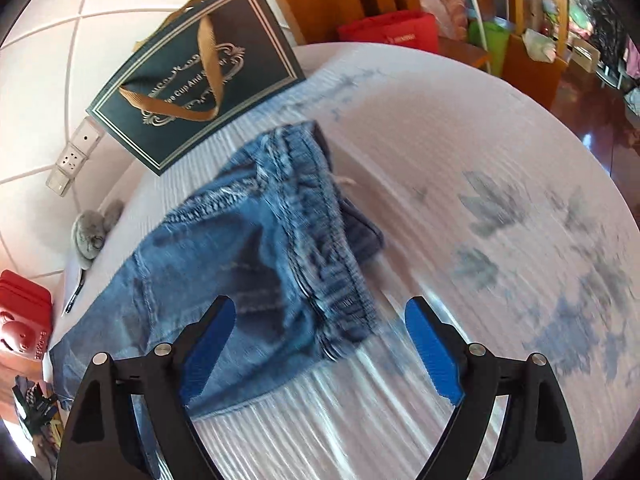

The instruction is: Fold clothes

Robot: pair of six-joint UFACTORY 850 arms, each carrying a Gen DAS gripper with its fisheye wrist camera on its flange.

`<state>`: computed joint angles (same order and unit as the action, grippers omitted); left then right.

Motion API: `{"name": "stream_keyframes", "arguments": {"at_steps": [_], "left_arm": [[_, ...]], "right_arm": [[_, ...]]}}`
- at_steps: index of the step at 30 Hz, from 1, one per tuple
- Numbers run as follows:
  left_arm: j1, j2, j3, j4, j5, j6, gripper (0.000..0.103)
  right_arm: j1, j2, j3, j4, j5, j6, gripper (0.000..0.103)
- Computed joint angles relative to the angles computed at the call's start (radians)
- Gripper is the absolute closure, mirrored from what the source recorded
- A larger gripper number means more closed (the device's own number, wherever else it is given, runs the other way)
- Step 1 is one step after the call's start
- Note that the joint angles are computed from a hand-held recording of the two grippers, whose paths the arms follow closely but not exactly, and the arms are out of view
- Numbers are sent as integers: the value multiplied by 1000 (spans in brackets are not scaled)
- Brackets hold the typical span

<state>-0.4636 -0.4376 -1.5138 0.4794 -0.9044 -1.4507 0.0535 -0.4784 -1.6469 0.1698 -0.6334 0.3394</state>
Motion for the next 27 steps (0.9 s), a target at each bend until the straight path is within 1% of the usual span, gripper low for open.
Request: {"name": "stream_keyframes", "arguments": {"at_steps": [2, 3, 4, 5, 8, 11, 12, 14, 16, 18, 20, 22, 23, 26, 27], "left_arm": [[2, 7, 9, -20, 24, -18, 38], [3, 12, 14, -27, 33, -29, 37], [1, 15, 10, -36, 30, -33, 37], [-3, 21, 9, -37, 26, -46, 37], [-27, 55, 31, -16, 47, -117, 37], [-55, 85, 48, 14, 58, -166, 37], [-63, 84, 42, 19, 55, -171, 35], [-72, 53, 7, -7, 22, -136, 33], [-84, 21, -33, -1, -38, -125, 32], [-95, 18, -45, 4, -61, -138, 32], [-96, 18, -48, 0, -59, -141, 30], [-105, 4, -70, 5, -92, -117, 27], [-107, -16, -94, 9, -122, -96, 27], [-99, -58, -117, 24, -122, -102, 25], [-102, -41, -99, 37, -101, -141, 26]], "right_arm": [[-3, -9, 4, 8, 3, 7, 12], [-5, -2, 19, 15, 14, 7, 6], [-7, 6, 34, 23, 24, 7, 5], [-9, 14, 49, 30, 35, 7, 5], [-17, 31, 79, 82, 61, -5, 5], [-17, 22, 74, 81, 67, 13, 4], [-17, 18, 70, 83, 70, 15, 4], [-14, 6, 58, 80, 69, 21, 3], [-10, -6, 44, 69, 63, 30, 2], [-6, -15, 36, 78, 57, 20, 2], [-3, -19, 37, 82, 56, 16, 2], [-1, -25, 41, 96, 58, 16, 1], [2, -21, 48, 89, 76, 22, 0], [9, -27, 43, 71, 87, 38, 0], [9, -28, 43, 75, 92, 37, 0]]}}
